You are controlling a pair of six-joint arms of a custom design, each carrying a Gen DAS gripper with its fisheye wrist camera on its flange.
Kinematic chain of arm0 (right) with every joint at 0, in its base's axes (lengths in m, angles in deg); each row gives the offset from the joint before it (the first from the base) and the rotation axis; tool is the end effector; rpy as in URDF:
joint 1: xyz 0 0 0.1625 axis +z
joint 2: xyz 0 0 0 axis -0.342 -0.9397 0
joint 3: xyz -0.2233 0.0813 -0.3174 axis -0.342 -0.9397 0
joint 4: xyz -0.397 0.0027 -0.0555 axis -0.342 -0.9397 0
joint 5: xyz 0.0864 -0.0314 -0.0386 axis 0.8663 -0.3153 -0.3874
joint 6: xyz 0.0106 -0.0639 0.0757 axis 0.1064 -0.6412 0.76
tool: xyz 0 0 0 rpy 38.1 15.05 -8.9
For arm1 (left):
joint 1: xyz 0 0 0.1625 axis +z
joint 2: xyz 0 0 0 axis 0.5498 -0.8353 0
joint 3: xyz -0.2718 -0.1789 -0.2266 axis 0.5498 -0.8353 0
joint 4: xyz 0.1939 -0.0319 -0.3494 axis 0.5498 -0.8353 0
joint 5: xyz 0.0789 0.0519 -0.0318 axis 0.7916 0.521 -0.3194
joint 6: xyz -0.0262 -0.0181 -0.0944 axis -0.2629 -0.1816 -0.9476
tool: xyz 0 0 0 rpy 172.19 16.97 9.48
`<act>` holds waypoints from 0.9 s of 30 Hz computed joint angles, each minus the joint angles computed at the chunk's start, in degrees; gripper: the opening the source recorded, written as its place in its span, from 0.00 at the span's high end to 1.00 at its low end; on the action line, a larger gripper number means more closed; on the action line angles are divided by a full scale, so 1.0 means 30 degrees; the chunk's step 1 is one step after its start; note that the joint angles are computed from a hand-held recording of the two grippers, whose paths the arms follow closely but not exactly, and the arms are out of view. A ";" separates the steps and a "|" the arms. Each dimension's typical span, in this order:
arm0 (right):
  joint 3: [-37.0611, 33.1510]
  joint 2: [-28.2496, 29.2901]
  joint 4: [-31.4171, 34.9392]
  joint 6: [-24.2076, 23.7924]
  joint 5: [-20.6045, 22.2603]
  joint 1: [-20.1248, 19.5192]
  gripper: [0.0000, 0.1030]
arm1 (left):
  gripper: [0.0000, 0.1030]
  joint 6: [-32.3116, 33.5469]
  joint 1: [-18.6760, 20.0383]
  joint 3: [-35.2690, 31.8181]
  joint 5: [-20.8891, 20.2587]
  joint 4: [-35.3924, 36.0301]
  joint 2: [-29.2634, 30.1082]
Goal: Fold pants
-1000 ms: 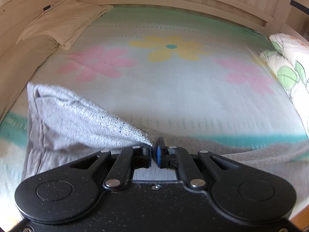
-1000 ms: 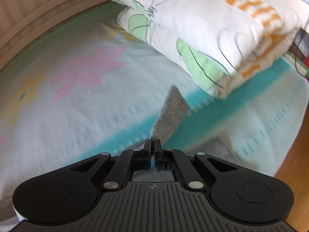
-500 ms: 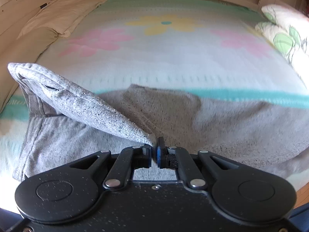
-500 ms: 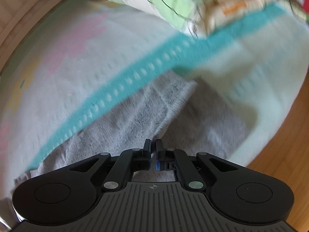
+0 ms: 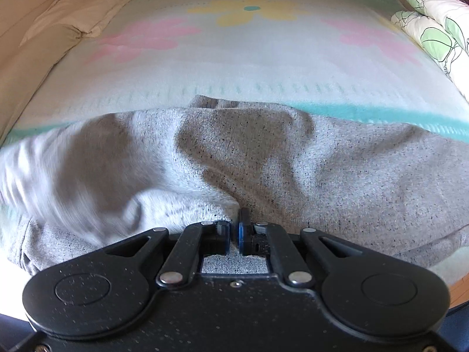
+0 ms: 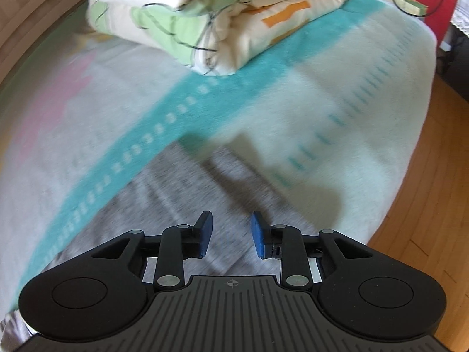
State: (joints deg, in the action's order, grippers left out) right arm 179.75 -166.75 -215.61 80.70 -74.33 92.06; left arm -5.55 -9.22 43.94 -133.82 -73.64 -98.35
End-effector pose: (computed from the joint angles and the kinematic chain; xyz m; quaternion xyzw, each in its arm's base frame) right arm -0.0319 -0.3238 0.4050 -0.2923 -0.8271 0.3212 0.3568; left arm -0.3015 -0.3593 0.0837 0.0581 0.8877 -0.2552 0.3787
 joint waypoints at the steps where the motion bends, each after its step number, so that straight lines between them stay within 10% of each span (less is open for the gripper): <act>1: 0.0062 0.0004 -0.0221 -0.0134 0.0091 -0.0246 0.66 | 0.93 0.0012 0.0071 -0.0002 -0.0106 -0.0068 0.0000; 10: 0.0749 -0.1320 -0.0078 -0.0088 0.2807 -0.2304 0.64 | 0.91 0.0468 0.0478 -0.0079 -0.0751 -0.0276 0.0068; 13: 0.0857 -0.1619 0.0053 -0.0420 0.3328 -0.2200 0.79 | 0.87 0.0448 0.0491 -0.0042 -0.0893 -0.0351 -0.0046; 19: 0.0532 -0.1153 0.0144 -0.0697 0.2124 0.0129 0.91 | 0.81 0.0456 0.0334 -0.0017 -0.0832 -0.0276 -0.0279; 27: -0.2096 0.0028 0.1053 -0.0125 0.2013 0.6344 0.92 | 0.77 0.0699 -0.0014 -0.0016 -0.0440 -0.0133 -0.0385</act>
State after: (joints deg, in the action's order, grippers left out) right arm 173.46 -166.67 -212.45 80.33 -68.29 111.09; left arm -3.45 -9.26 43.89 -135.14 -74.04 -99.50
